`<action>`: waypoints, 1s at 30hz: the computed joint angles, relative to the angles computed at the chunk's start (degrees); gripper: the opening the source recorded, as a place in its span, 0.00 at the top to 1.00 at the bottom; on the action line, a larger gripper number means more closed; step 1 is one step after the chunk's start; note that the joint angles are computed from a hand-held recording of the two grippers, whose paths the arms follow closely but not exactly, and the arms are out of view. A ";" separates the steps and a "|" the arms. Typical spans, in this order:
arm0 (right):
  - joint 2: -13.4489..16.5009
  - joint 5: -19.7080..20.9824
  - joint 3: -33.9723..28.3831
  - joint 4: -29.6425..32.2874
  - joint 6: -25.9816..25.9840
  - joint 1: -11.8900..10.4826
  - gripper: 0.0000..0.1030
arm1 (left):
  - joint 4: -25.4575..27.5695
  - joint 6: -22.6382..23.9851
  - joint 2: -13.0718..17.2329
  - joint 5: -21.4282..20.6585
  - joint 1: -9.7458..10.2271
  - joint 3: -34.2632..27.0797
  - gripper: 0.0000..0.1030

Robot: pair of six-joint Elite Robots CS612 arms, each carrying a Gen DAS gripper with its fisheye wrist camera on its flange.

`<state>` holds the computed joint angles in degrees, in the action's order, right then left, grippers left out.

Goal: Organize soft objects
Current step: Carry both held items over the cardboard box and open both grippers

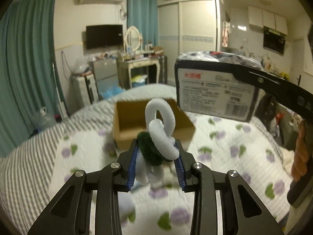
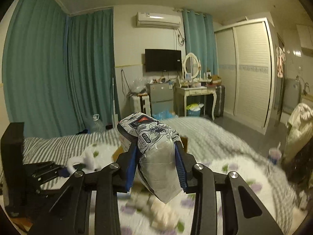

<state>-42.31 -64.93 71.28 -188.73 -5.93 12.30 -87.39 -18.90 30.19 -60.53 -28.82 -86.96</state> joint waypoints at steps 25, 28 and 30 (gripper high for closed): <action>28.04 0.25 -50.75 36.55 -2.50 0.96 0.34 | -7.96 -1.38 -6.61 1.70 5.00 23.16 0.18; 24.63 -0.17 -44.86 33.09 -2.08 0.58 0.34 | -5.77 -2.88 -6.50 2.31 4.77 20.58 0.18; 21.20 -0.60 -39.07 29.44 -1.71 0.46 0.32 | -4.79 -3.33 -6.21 3.17 4.37 17.97 0.18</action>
